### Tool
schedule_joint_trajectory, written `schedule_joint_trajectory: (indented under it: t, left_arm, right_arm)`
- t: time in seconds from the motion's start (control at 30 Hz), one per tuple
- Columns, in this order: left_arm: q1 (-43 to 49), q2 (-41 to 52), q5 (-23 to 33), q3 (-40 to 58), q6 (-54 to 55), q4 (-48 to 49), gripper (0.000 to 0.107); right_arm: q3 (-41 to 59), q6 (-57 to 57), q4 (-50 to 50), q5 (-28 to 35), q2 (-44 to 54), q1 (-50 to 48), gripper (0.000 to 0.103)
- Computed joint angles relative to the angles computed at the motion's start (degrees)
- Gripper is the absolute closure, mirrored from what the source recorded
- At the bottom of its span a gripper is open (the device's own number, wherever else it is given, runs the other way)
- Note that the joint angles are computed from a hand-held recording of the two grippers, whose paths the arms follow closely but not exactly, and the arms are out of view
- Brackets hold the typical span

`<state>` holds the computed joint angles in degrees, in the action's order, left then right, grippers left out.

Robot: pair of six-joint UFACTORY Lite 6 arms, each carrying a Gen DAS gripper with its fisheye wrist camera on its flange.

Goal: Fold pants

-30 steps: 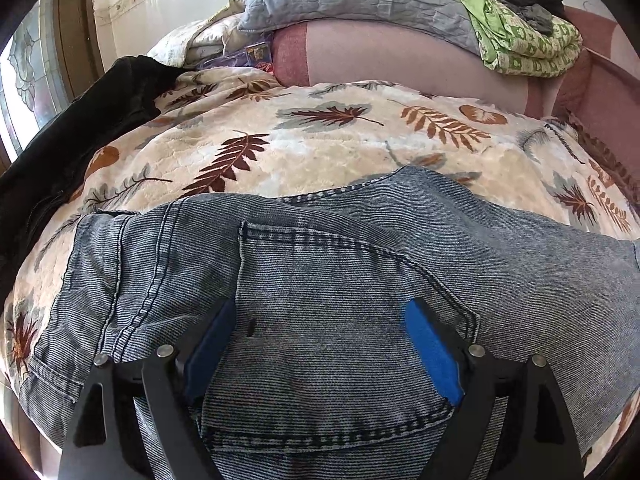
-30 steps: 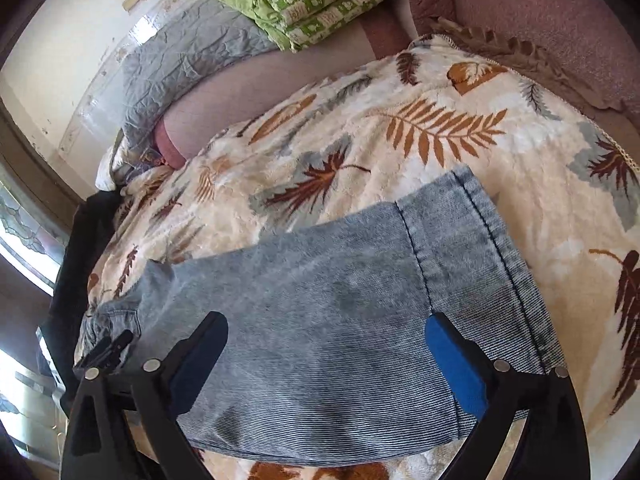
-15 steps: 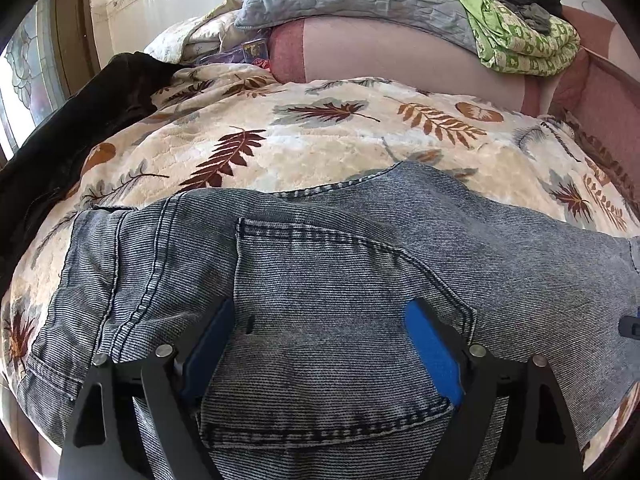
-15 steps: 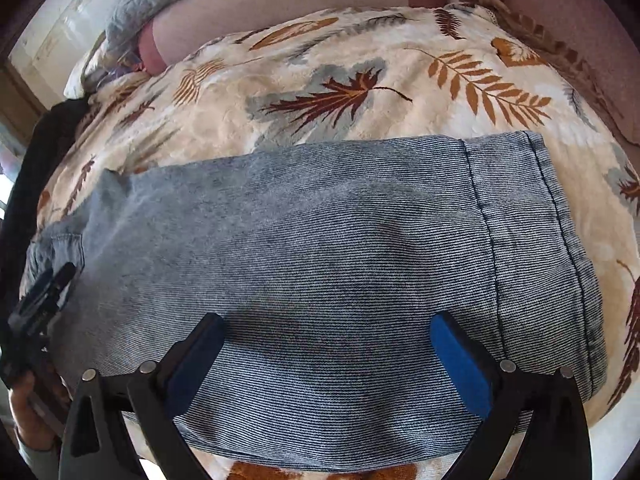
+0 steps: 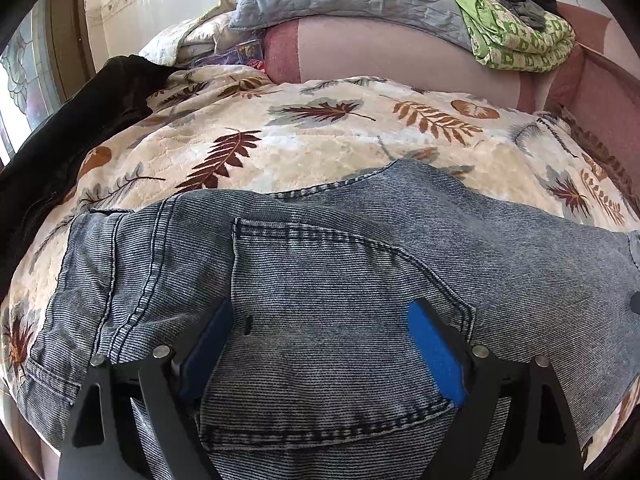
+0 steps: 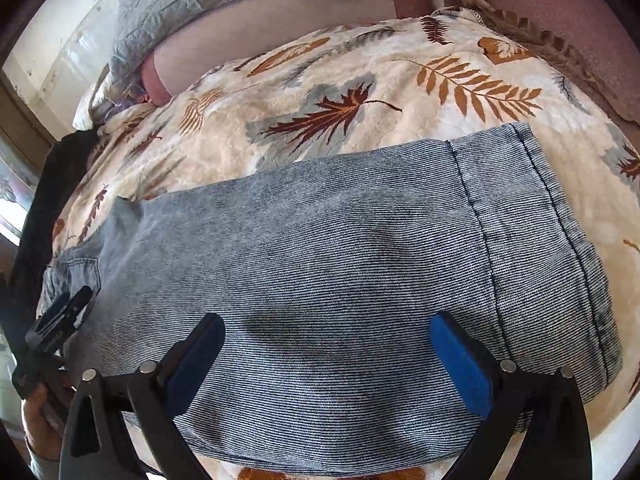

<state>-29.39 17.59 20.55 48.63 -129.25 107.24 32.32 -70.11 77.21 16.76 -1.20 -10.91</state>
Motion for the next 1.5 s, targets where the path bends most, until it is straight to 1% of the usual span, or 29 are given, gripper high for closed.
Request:
schedule_joint_trajectory:
  t: [0.07,0.17,0.23,0.3,0.33,0.37,0.4,0.43,0.47,0.5,0.57,0.63,0.7,0.8,0.87,0.93,1.07,1.13,1.17,1.2,1.23,1.27,1.3,1.33,1.37,1.4,1.43,1.47,1.5]
  left_arm:
    - [-0.3,0.2,0.5,0.1,0.2,-0.1,0.017]
    - [-1.0,0.6,1.7,0.2,0.4,-0.3,0.017]
    - [-0.5,0.3,0.9,0.2,0.3,-0.4,0.017]
    - [-0.3,-1.0,0.5,-0.6,-0.5,0.0,0.017]
    - [-0.6,-2.4,0.9,-1.5,-1.6,1.0,0.017]
    - [-1.3,-3.8,1.7,-2.3,-1.2,0.5,0.017]
    - [-2.1,-5.4,2.4,-2.7,0.9,-1.9,0.017]
    - [-3.0,-7.3,3.1,-3.1,2.3,-3.9,0.017]
    - [-4.2,-9.6,3.5,-3.4,3.2,-5.6,0.017]
    - [-5.5,-11.4,3.5,-3.4,4.9,-7.9,0.017]
    - [-8.5,-12.5,2.7,-1.0,10.1,-14.2,0.017]
    - [-11.5,-10.5,-0.1,3.6,16.8,-21.4,0.017]
    - [-14.7,-6.2,-2.4,9.5,23.5,-29.3,0.017]
    - [-18.5,3.0,-5.5,19.5,32.5,-40.4,0.017]
    - [-21.2,9.1,-4.4,26.9,41.2,-49.9,0.017]
    - [-23.2,13.9,-4.1,33.0,47.7,-56.4,0.017]
    - [-25.9,23.0,0.2,44.9,55.3,-63.9,0.017]
    - [-25.9,28.1,2.1,51.3,62.4,-70.8,0.017]
    - [-25.9,31.3,4.8,55.4,66.5,-74.5,0.017]
    - [-26.1,34.6,8.0,59.3,68.9,-76.6,0.017]
    - [-26.1,37.1,10.1,62.0,70.7,-78.2,0.017]
    - [-26.6,38.9,11.7,63.7,71.0,-77.4,0.017]
    - [-27.6,39.7,13.2,64.8,69.7,-74.2,0.017]
    - [-28.5,39.8,14.4,65.1,68.5,-71.8,0.016]
    - [-28.8,40.3,15.5,65.9,68.8,-71.6,0.016]
    - [-28.8,40.9,16.2,66.8,69.5,-72.4,0.016]
    - [-28.6,41.2,16.9,67.8,70.8,-73.6,0.016]
    - [-28.5,41.8,18.1,69.3,72.4,-74.9,0.016]
    - [-28.7,42.1,19.4,70.4,73.6,-75.4,0.016]
  right_arm:
    - [-1.1,-6.9,6.0,2.8,-0.4,-2.4,0.0]
    - [-1.9,-11.4,9.4,4.7,-0.7,-3.4,0.0]
    - [-1.6,-11.3,7.4,5.7,-0.6,-3.9,0.0]
    - [-1.3,-5.3,1.0,7.5,-2.9,-5.5,0.0]
    - [-2.9,-5.0,1.3,10.5,-7.1,-8.3,0.0]
    - [-5.2,-7.1,2.8,15.4,-12.2,-12.7,0.0]
    - [-6.7,-7.8,2.1,21.4,-16.4,-18.5,0.0]
    - [-7.5,-6.4,0.1,26.9,-19.4,-24.5,0.0]
    - [-7.7,-4.7,-1.8,31.9,-20.3,-30.5,0.0]
    - [-8.1,-3.5,-3.3,36.4,-20.1,-36.5,0.0]
    - [-7.4,-3.8,-7.1,45.3,-13.9,-48.4,0.0]
    - [-6.0,-5.0,-10.2,48.8,-7.2,-56.5,0.0]
    - [-4.4,-6.6,-11.7,50.0,-1.2,-61.5,0.0]
    - [-0.9,-5.5,-11.9,50.1,8.3,-62.4,0.0]
    - [0.7,-4.7,-11.0,49.5,12.6,-60.7,0.0]
    - [1.2,-5.5,-9.5,48.1,14.3,-59.8,0.0]
    - [2.3,-6.3,-5.5,47.9,15.8,-59.3,0.0]
    - [3.2,-4.8,-4.8,46.8,15.9,-57.6,0.001]
    - [3.1,-4.7,-5.1,45.4,14.9,-56.7,0.001]
    - [2.7,-4.6,-5.2,43.9,13.8,-55.5,0.002]
    - [2.2,-4.6,-4.8,42.5,13.1,-54.5,0.003]
    - [1.9,-4.1,-4.4,41.1,12.5,-53.6,0.004]
    - [1.9,-3.6,-4.4,40.1,12.0,-53.2,0.009]
    - [2.0,-3.0,-4.6,39.3,11.7,-53.0,0.017]
    - [1.9,-2.4,-5.0,38.3,11.4,-52.9,0.022]
    - [2.1,-1.7,-5.6,37.1,11.3,-52.8,0.038]
    - [2.3,-1.5,-6.4,36.4,11.9,-53.3,0.059]
    - [3.2,-1.0,-7.4,36.3,13.3,-53.6,0.068]
    - [3.9,-1.3,-8.2,36.8,14.4,-54.3,0.071]
